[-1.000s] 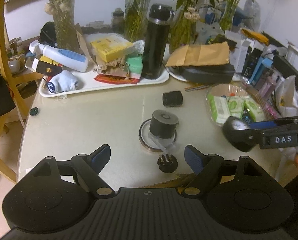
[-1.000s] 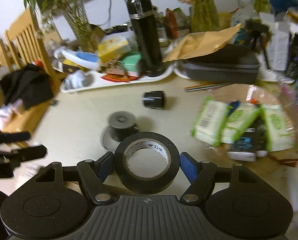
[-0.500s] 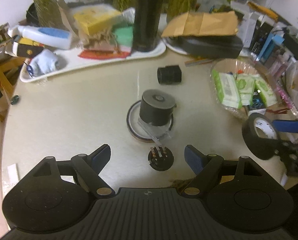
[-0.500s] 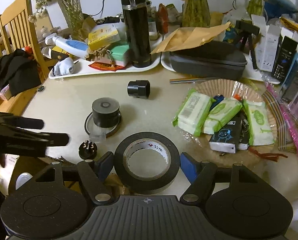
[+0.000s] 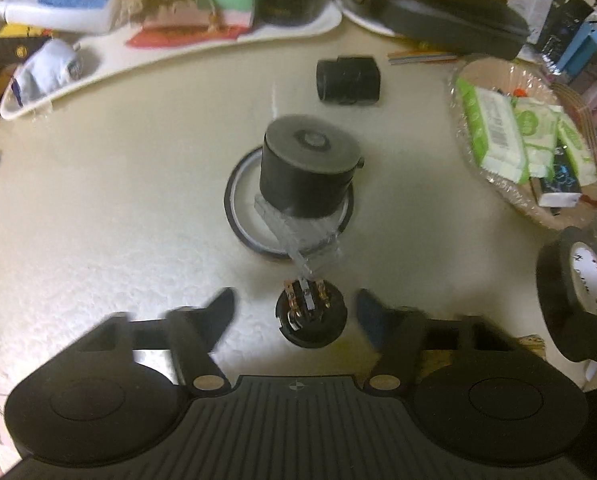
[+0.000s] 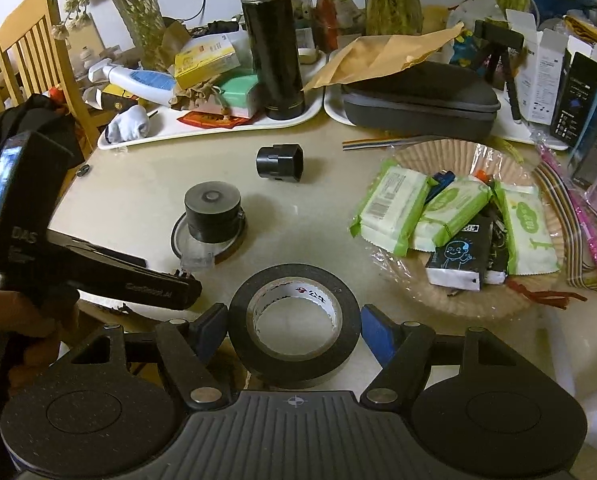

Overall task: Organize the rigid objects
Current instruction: 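Grasp the black three-prong plug with the left tool while the right tool holds the tape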

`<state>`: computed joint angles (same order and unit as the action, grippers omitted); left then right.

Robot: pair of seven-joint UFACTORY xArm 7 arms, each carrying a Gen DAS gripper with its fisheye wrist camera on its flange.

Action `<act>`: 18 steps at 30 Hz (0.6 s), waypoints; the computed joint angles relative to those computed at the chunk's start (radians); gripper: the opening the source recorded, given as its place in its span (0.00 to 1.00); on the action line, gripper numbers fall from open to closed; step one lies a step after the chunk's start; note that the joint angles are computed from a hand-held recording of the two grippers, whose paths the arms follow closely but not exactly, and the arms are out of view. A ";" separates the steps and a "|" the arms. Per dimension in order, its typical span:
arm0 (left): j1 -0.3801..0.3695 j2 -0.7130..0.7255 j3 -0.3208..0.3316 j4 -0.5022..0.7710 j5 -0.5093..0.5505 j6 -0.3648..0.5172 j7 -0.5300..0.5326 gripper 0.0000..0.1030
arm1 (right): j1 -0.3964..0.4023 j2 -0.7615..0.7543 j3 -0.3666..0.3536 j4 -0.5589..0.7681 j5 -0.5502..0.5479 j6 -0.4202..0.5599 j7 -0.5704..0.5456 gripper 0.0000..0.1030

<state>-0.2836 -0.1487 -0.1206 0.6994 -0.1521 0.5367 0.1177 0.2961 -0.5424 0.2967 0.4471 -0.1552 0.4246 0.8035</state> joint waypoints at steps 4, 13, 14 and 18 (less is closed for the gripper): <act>-0.007 -0.007 0.009 -0.003 -0.064 0.015 0.040 0.37 | 0.005 0.005 -0.004 0.003 0.003 -0.002 -0.004 0.72; -0.017 -0.053 0.018 -0.036 -0.093 -0.012 0.076 0.37 | 0.010 0.013 -0.009 0.005 0.012 -0.003 -0.007 0.72; -0.025 -0.062 0.025 -0.042 -0.118 -0.021 0.099 0.37 | 0.011 0.012 -0.010 0.004 0.014 -0.005 -0.007 0.72; -0.044 -0.099 0.037 -0.063 -0.170 -0.048 0.156 0.37 | 0.013 0.018 -0.012 0.005 0.020 -0.012 -0.009 0.72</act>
<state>-0.3280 -0.2475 -0.0838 0.6366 -0.3221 0.4892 0.2733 0.3094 -0.5244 0.2842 0.4522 -0.1351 0.4121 0.7947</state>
